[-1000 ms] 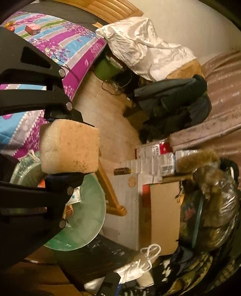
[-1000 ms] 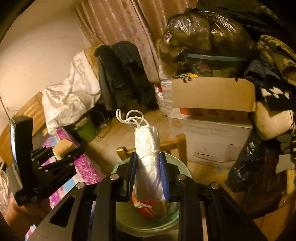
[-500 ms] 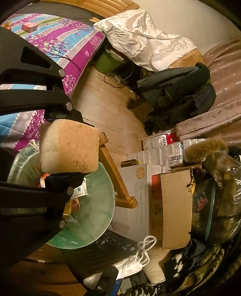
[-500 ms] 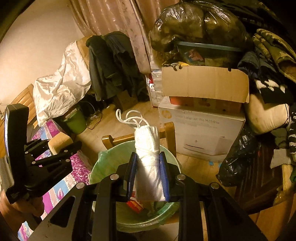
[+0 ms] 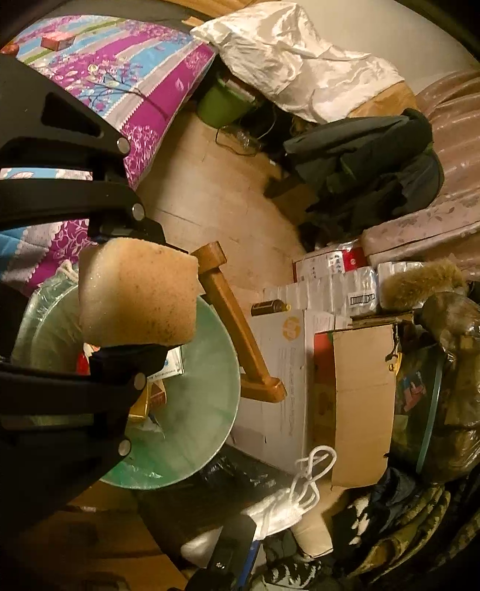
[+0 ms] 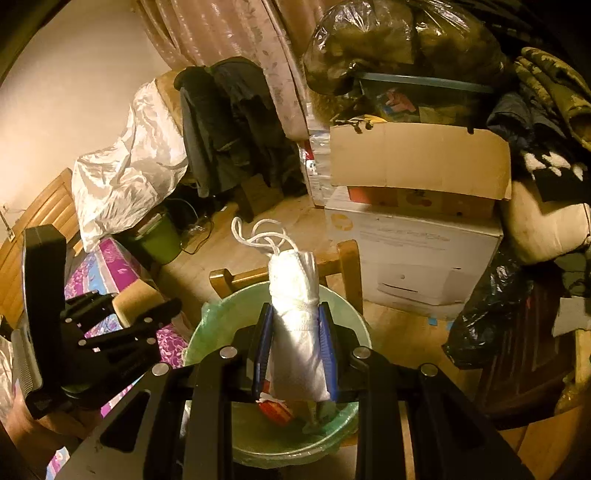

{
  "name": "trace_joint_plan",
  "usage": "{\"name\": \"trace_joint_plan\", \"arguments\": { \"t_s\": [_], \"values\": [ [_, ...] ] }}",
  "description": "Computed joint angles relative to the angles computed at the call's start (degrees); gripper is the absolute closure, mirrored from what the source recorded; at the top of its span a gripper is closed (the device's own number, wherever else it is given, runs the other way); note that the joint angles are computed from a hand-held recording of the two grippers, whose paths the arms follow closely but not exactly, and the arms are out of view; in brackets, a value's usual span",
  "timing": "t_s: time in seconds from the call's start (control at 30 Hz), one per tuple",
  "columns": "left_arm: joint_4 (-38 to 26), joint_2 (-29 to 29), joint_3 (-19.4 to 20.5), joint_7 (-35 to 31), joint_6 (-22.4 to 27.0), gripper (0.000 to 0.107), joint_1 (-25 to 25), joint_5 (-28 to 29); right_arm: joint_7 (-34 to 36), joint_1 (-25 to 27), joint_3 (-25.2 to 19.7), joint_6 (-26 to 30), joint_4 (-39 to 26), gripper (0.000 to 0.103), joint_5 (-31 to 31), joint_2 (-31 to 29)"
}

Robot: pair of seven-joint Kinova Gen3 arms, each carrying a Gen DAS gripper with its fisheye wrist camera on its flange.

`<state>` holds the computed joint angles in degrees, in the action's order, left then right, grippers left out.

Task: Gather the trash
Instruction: 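Open both tools to drop the sponge and plastic bag into the bin, then move both tools back to the remaining trash on the bedspread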

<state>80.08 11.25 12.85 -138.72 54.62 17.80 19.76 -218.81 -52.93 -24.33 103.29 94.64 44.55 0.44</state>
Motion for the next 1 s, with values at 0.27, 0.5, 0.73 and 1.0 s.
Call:
{"name": "trace_joint_plan", "arguments": {
  "t_s": [0.27,0.5,0.73,1.0],
  "values": [
    [-2.77,2.10,0.00,-3.27,5.13,0.015,-1.58,3.95,-1.25,1.19,0.33,-3.71,2.13,0.056,-0.86,-1.04],
    [-2.82,2.63,-0.08,-3.98,6.61,0.015,-3.82,6.85,-2.76,2.09,-0.23,-4.75,3.25,0.056,-1.27,-1.43],
    [4.84,-2.11,-1.46,-8.44,-1.71,0.015,-7.31,12.21,-2.35,0.20,-0.37,-2.03,0.99,0.056,2.58,1.83],
    [13.81,-6.49,-5.95,-12.51,-12.19,0.015,-12.30,18.38,1.95,-6.85,3.79,7.14,-7.40,0.056,10.71,10.86]
  ]
}}
